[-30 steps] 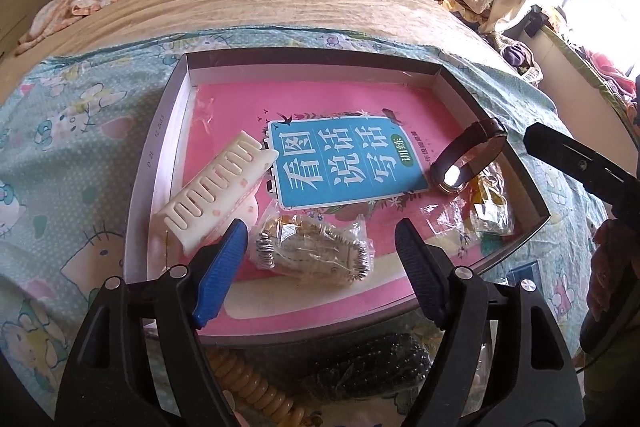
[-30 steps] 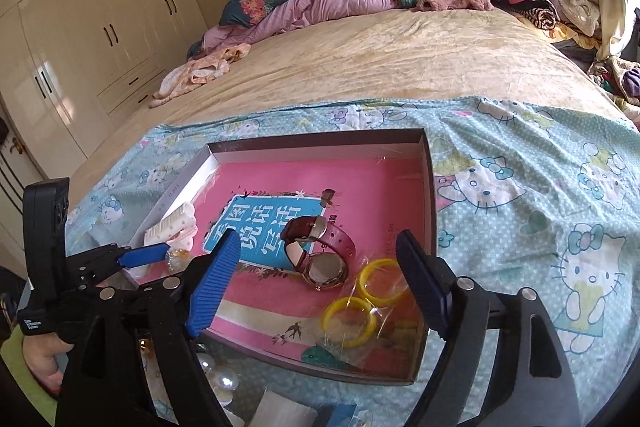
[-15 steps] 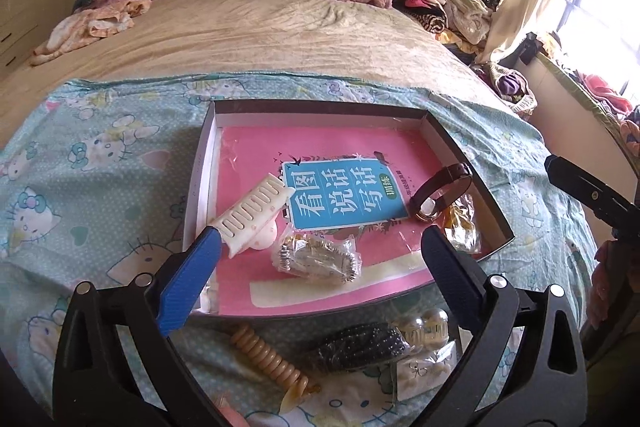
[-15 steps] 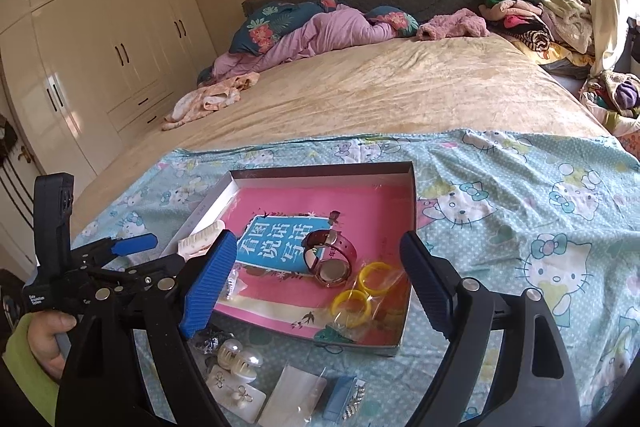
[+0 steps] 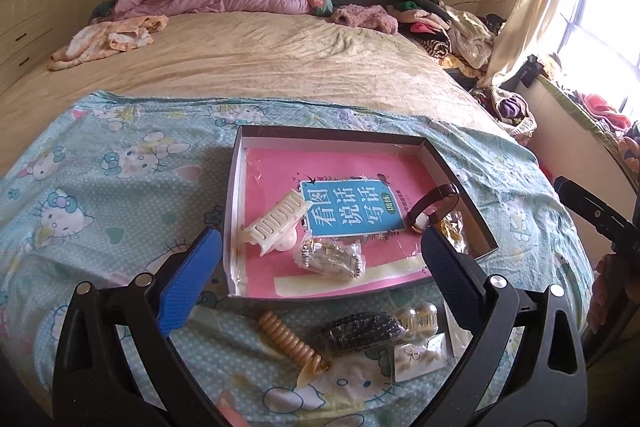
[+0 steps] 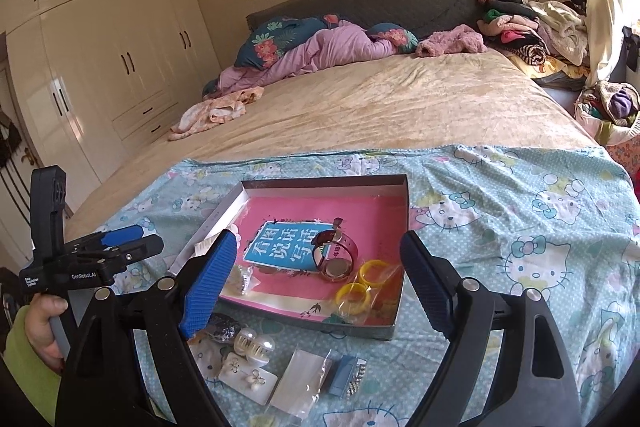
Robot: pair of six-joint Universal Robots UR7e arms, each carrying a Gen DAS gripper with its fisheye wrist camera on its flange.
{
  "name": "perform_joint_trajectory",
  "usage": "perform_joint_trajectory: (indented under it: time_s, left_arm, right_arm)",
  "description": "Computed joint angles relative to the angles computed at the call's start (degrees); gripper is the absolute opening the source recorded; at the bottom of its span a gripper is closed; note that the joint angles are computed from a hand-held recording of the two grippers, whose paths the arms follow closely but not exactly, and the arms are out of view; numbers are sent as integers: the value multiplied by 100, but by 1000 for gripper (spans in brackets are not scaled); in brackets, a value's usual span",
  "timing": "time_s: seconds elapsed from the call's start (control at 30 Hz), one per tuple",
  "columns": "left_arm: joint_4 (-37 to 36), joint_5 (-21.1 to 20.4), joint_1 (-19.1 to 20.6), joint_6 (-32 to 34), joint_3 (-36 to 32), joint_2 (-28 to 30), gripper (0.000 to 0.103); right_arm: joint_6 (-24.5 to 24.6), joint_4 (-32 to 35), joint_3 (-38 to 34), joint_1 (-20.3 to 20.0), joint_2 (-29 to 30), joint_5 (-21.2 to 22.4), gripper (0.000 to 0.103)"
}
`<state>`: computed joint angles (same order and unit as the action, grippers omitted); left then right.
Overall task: Organize jewelry
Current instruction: 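Withdraw both open tools from the tray toward the remaining jewelry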
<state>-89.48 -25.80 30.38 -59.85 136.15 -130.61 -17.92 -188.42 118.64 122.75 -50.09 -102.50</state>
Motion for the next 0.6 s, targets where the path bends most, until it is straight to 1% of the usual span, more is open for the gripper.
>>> perform_joint_trajectory:
  time_s: [0.2, 0.37, 0.6]
  left_arm:
    - [1178, 73, -367, -878, -183, -185, 93]
    - [2240, 42, -730, -1745, -327, -286, 93]
    - [3282, -101, -1153, -2616, -462, -358, 93]
  right_arm:
    - [-62, -37, 143, 78, -151, -15, 83]
    - [-93, -46, 266, 122, -264, -53, 83]
    - [-107, -13, 454, 166, -410, -126, 83]
